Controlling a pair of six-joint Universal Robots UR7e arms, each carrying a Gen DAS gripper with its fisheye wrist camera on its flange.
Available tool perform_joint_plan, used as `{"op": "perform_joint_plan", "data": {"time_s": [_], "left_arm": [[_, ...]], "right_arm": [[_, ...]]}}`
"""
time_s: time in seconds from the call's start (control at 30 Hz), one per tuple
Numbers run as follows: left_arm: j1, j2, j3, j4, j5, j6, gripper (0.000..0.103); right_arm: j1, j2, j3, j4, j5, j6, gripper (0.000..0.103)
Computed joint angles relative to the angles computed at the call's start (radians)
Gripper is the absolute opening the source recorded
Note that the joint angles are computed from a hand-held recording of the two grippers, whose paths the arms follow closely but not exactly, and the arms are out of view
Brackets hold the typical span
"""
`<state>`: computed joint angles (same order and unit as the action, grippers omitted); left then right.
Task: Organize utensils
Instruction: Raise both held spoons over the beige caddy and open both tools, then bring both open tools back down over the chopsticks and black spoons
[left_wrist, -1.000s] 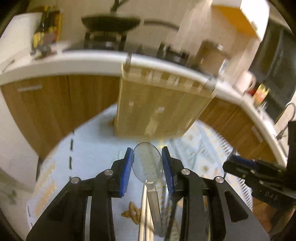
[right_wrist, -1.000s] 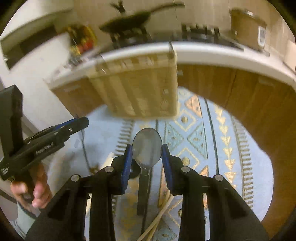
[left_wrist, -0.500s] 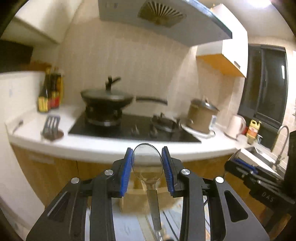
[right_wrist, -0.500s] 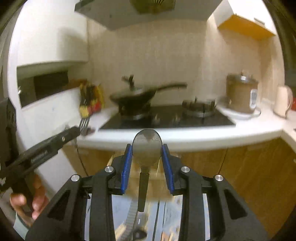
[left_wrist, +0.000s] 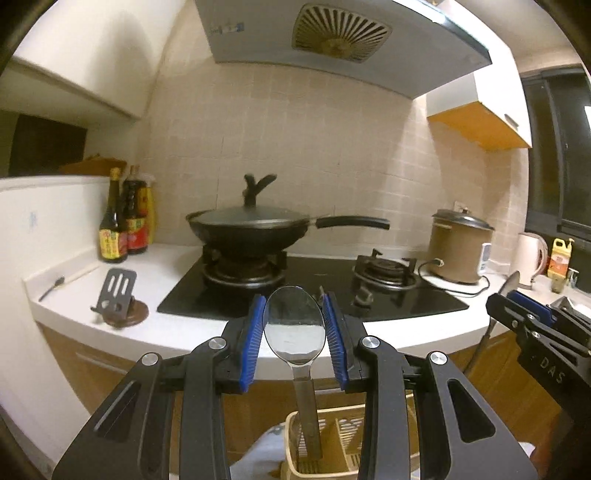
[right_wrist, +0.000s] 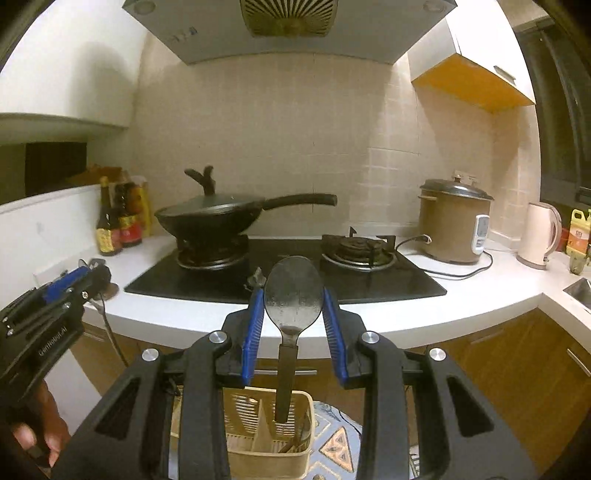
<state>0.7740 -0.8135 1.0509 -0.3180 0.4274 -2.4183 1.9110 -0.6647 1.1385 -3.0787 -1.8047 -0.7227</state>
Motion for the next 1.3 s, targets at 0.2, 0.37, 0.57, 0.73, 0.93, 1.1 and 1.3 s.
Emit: {"op": "perform_joint_plan", "data": {"time_s": [0.2, 0.37, 0.57, 0.73, 0.93, 1.1, 1.3], "left_arm": [[0.029, 0.023, -0.026, 0.075, -0.002, -0.080, 0.030], [0.038, 0.044, -0.058, 0.183, -0.006, -0.164, 0.031], [0.036, 0.056, -0.105, 0.389, 0.013, -0.351, 0.035], [0.017, 0.032, -0.106, 0.609, 0.082, -0.576, 0.040], [-0.035, -0.001, -0.066, 0.759, 0.097, -0.720, 0.042], [-0.089, 0.020, -0.068, 0.951, 0.063, -0.857, 0.042], [-0.112, 0.067, -0.072, 1.177, 0.091, -1.049, 0.042]], "right_arm": [[-0.024, 0.019, -0.019, 0.046, -0.010, 0.046, 0.029], [-0.033, 0.012, -0.008, 0.090, -0.018, 0.077, 0.029], [-0.039, -0.025, 0.007, 0.213, -0.022, 0.124, 0.030], [-0.045, -0.095, 0.031, 0.370, -0.001, 0.200, 0.042], [-0.054, -0.204, 0.108, 0.468, 0.014, 0.277, 0.048], [-0.053, -0.289, 0.186, 0.540, -0.005, 0.316, 0.048], [-0.054, -0.352, 0.271, 0.630, -0.076, 0.324, 0.048]]}}
